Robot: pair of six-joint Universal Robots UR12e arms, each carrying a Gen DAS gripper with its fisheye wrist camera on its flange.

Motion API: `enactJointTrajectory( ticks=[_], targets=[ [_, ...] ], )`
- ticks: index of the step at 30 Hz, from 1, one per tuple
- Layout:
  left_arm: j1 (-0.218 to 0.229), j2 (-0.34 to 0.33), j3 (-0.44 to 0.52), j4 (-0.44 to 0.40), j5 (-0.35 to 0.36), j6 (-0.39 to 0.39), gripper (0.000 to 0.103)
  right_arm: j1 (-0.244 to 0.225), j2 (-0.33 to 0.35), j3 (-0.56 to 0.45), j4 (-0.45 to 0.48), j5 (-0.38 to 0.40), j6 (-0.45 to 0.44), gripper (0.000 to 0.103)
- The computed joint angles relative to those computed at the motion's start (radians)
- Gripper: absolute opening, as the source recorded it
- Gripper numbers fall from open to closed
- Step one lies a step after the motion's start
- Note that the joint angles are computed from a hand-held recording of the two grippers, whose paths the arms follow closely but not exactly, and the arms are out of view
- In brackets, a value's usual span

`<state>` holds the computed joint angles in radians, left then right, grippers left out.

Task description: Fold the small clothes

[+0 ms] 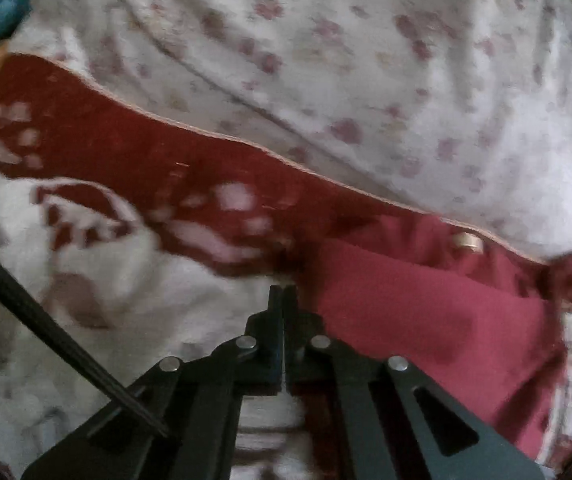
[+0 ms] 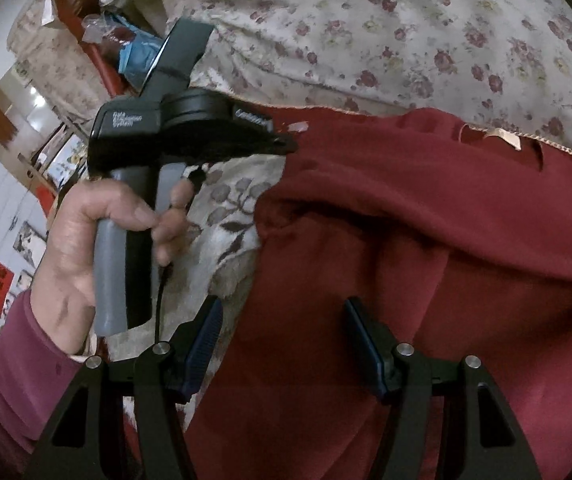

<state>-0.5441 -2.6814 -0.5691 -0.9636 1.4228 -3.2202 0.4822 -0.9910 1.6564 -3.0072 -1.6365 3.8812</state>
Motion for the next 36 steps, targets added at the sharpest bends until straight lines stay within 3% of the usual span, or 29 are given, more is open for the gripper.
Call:
enactJointTrajectory(
  ticks=[4,6,8,9,10,11,14,15,16,17,19,23,33,34,36],
  targets=[
    [0.014,0.011,-0.017,0.0,-0.082,-0.015,0.0,0.003,0.013,-0.03,0.015,-0.047,0.003,0.067],
    [0.013,0.016,-0.024,0.008,-0.089,-0.006,0.003,0.004,0.025,-0.053,0.025,-0.07,-0.004,0.067],
    [0.015,0.013,-0.02,0.007,-0.114,-0.017,0.029,0.003,0.041,-0.078,0.037,-0.087,-0.009,0.067],
    [0.017,0.008,-0.012,0.002,-0.139,-0.026,0.056,-0.001,0.048,-0.086,0.036,-0.079,-0.005,0.067],
    [0.02,0.005,-0.011,0.006,-0.162,-0.04,0.07,-0.006,0.058,-0.095,0.031,-0.069,0.004,0.067],
    [0.021,-0.004,0.001,0.007,-0.185,-0.052,0.072,-0.009,0.065,-0.102,0.028,-0.062,0.012,0.067],
    [0.016,-0.071,0.128,-0.118,-0.21,-0.011,0.072,-0.019,0.091,-0.126,0.009,-0.034,0.012,0.06],
    [0.013,-0.09,0.167,-0.162,-0.202,0.016,0.063,-0.022,0.097,-0.133,0.011,-0.027,0.013,0.058],
    [0.008,-0.118,0.226,-0.229,-0.177,0.053,0.038,-0.024,0.104,-0.144,0.022,-0.023,0.012,0.053],
    [0.004,-0.14,0.269,-0.266,-0.154,0.076,0.036,-0.026,0.109,-0.154,0.035,-0.022,0.01,0.05],
    [0.011,-0.158,0.309,-0.287,-0.19,0.076,0.013,-0.027,0.115,-0.17,0.065,-0.029,-0.006,0.038],
    [0.041,-0.157,0.314,-0.291,-0.317,0.047,0.009,-0.031,0.121,-0.185,0.077,-0.019,-0.011,0.028],
    [0.042,-0.097,0.211,-0.222,-0.24,0.048,0.01,-0.032,0.161,-0.245,0.072,0.038,-0.021,0.027],
    [0.038,-0.097,0.213,-0.22,-0.22,0.05,0.011,-0.035,0.156,-0.232,0.053,0.049,-0.002,0.028],
    [0.028,-0.066,0.153,-0.176,-0.167,0.057,0.011,-0.041,0.131,-0.201,0.047,0.067,0.025,0.04]
  ],
)
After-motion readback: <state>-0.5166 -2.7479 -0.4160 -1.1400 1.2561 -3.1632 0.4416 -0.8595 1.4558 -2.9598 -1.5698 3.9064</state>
